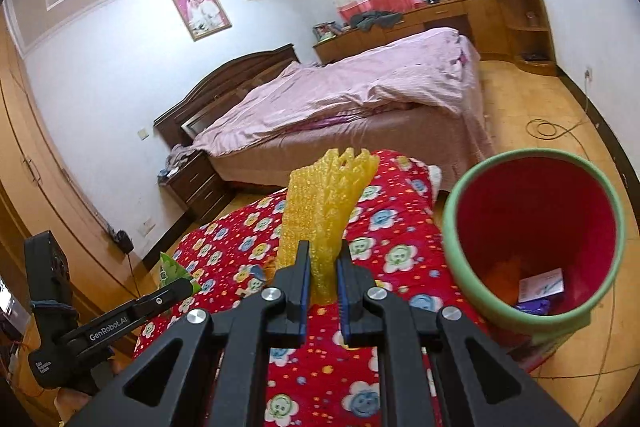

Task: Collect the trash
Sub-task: 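Carry the green packet and yellow net to the red bucket and release both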

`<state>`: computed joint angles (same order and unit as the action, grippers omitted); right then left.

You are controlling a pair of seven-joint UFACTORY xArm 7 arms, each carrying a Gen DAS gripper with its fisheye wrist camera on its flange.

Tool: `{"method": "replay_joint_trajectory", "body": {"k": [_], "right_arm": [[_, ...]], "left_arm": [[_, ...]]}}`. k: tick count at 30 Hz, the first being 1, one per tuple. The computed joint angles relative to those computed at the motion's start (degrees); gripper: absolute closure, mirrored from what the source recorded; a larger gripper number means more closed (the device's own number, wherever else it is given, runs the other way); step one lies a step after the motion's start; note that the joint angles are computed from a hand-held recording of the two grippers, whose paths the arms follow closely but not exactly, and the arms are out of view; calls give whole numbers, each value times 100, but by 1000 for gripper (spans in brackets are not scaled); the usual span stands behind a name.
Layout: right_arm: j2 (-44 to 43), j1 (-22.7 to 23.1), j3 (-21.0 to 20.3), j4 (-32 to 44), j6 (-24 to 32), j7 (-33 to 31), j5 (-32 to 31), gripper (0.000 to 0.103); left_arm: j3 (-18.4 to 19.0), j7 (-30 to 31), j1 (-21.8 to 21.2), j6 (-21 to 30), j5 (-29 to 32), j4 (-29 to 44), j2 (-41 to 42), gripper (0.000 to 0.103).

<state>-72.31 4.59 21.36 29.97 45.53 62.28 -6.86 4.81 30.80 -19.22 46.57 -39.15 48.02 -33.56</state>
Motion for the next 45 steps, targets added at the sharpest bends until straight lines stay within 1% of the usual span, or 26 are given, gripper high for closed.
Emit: {"method": "replay_joint_trajectory", "body": {"k": [6, 15, 23, 29, 33, 38, 42, 45], "right_arm": [[-627, -3, -121, -181, 505, 13, -19, 90], [-1578, -155, -308, -432, 1288, -93, 4, 90], [-2245, -347, -466, -631, 1801, -207, 59, 90], [-2612, -520, -648, -811, 2054, -342, 77, 90], [-2752, -653, -713, -895, 2146, -395, 100, 90], [-3020, -786, -822, -1032, 2388, -480, 64, 90], [-3238, -888, -976, -1205, 2502, -531, 44, 90], [-3380, -976, -1106, -1323, 2571, -586, 20, 90]], "left_arm": [[-190, -20, -218, 200, -58, 101, 38, 66], [-551, -22, -599, 56, -148, 191, 139, 66], [-763, 21, -923, -111, -205, 296, 336, 66], [-966, 95, -1155, -404, -183, 345, 544, 66], [-1084, 96, -1295, -475, -163, 449, 788, 66], [-1226, 139, -1433, -535, -170, 538, 1049, 66], [-1368, 128, -1526, -566, -142, 628, 1296, 66], [-1435, 238, -1601, -644, -193, 694, 1451, 65]]}}
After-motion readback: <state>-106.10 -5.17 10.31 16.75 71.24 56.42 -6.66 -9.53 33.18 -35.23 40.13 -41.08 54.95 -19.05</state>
